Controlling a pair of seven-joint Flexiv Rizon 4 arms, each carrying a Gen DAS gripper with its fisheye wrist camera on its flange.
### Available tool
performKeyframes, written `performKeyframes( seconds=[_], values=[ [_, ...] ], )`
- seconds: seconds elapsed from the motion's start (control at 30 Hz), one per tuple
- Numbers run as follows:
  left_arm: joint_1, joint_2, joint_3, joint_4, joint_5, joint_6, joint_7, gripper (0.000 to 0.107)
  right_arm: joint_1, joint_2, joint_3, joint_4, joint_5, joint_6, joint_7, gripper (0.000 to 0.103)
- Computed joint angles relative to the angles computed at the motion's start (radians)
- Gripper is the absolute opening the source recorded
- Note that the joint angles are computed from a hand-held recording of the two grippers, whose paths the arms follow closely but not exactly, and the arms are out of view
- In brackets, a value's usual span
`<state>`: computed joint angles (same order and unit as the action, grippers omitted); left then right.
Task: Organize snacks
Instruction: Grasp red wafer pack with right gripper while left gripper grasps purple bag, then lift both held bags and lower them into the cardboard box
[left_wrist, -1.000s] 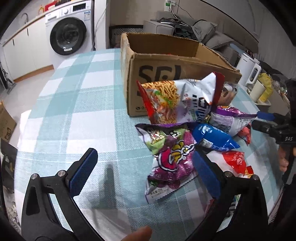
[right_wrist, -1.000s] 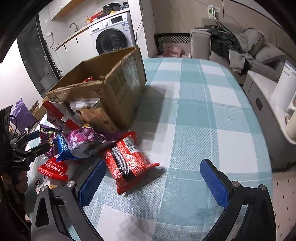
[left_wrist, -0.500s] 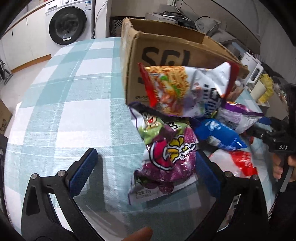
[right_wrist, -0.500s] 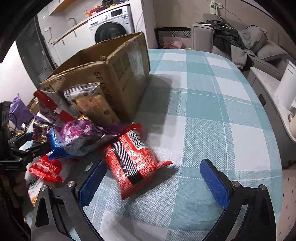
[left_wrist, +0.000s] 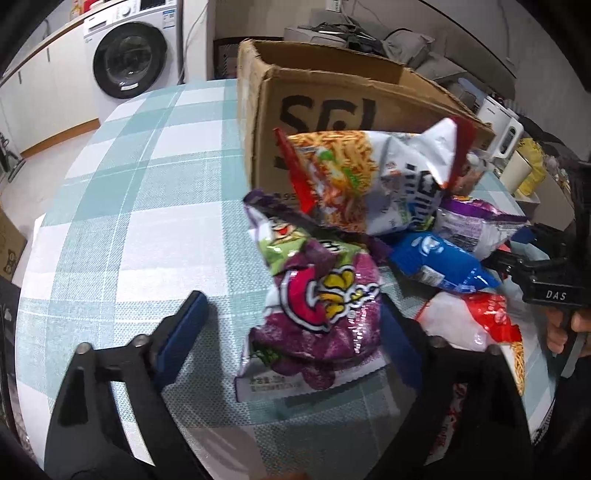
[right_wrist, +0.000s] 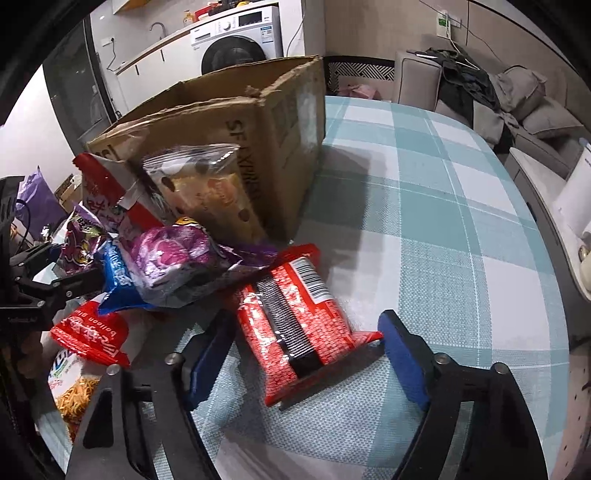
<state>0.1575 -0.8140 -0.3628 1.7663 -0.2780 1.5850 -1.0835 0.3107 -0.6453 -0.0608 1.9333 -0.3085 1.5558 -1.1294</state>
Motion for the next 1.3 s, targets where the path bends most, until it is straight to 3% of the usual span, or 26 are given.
performKeyframes(
  seconds=[0.2,0.3,0.37,0.6,0.8,1.1,1.3],
  values=[
    [0.062,0.006,-0.086,0.045,0.026,0.023,0.044,0.059,0.029,0.006,-0.031,0.019,0.001,0.049,0.0,0.08],
    [0.082,0.008,-0.111,0.062,0.034,0.037,0.048,0.049,0.022,0.011,-0.018,0.023,0.005,0.053,-0.012,0.07],
    [0.084,0.01,-0.115,0.069,0.04,0.045,0.045,0.048,-0.003,0.016,0.015,0.025,0.006,0.057,-0.033,0.056],
    [0.104,0.017,-0.131,0.081,0.058,0.053,0.033,0.048,-0.088,0.017,0.116,0.014,0.038,0.05,-0.082,0.047],
    [0.123,0.024,-0.14,0.091,0.067,0.068,0.015,0.048,-0.058,0.027,0.077,0.03,0.056,0.089,-0.078,0.047],
    [0.166,0.04,-0.172,0.117,0.093,0.109,-0.035,0.048,0.057,0.053,-0.077,0.074,0.1,0.156,-0.026,0.047],
    [0.206,0.058,-0.202,0.143,0.132,0.142,-0.075,0.048,0.097,0.063,-0.133,0.09,0.158,0.232,-0.013,0.047]
  ],
)
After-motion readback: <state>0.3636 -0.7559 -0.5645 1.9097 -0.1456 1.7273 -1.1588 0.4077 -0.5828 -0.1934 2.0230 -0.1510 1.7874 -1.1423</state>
